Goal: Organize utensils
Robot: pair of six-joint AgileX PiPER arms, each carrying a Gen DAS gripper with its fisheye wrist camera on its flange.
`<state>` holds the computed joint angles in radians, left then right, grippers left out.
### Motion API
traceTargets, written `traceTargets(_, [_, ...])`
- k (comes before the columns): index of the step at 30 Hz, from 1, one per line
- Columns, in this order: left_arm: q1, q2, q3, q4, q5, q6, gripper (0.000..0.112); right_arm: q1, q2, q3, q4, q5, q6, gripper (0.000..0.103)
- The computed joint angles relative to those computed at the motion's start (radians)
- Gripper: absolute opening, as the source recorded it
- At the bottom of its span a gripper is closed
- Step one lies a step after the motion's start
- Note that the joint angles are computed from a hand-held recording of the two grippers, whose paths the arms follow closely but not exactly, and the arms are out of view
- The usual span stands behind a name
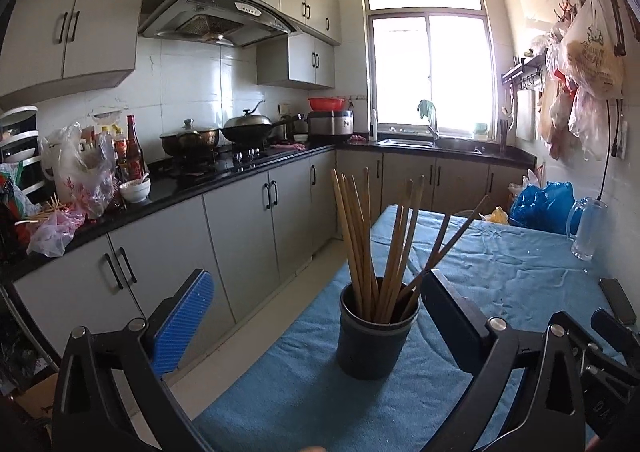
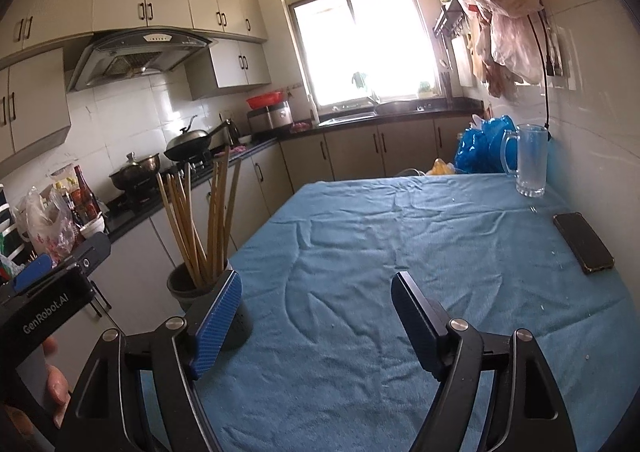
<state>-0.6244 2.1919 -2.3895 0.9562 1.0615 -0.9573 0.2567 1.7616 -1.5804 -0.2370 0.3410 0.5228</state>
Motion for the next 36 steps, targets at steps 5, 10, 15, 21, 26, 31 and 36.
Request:
traceTargets(5, [-0.006,0.025,-0.033,-0.009,0.027,0.006,0.103,0.007,0.011,-0.009,-0.020,0.026,0.021,0.082])
traceTargets(10, [-0.004,0.021,-0.013,-0.027,0.014,0.024,0.103,0.015,0.021,-0.019,-0.031,0.049,0.026,0.082])
traceTargets(15, [0.004,0.029,-0.019,-0.082,0.015,0.063,0.103,0.022,0.033,-0.028,-0.043,0.068,0.032,0.083])
traceTargets(21, [0.016,0.039,-0.032,-0.154,0.019,0.108,0.103,0.035,0.046,-0.039,-0.086,0.092,0.063,0.083])
traceTargets(26, [0.019,0.057,-0.063,-0.185,0.037,0.140,0.103,0.047,0.058,-0.050,-0.126,0.111,0.089,0.084])
traceTargets(31, [0.028,0.095,-0.139,-0.231,0.076,0.183,0.103,0.056,0.073,-0.064,-0.156,0.133,0.100,0.085])
traceTargets(36, [0.031,0.104,-0.153,-0.244,0.082,0.196,0.103,0.062,0.083,-0.072,-0.178,0.149,0.114,0.085])
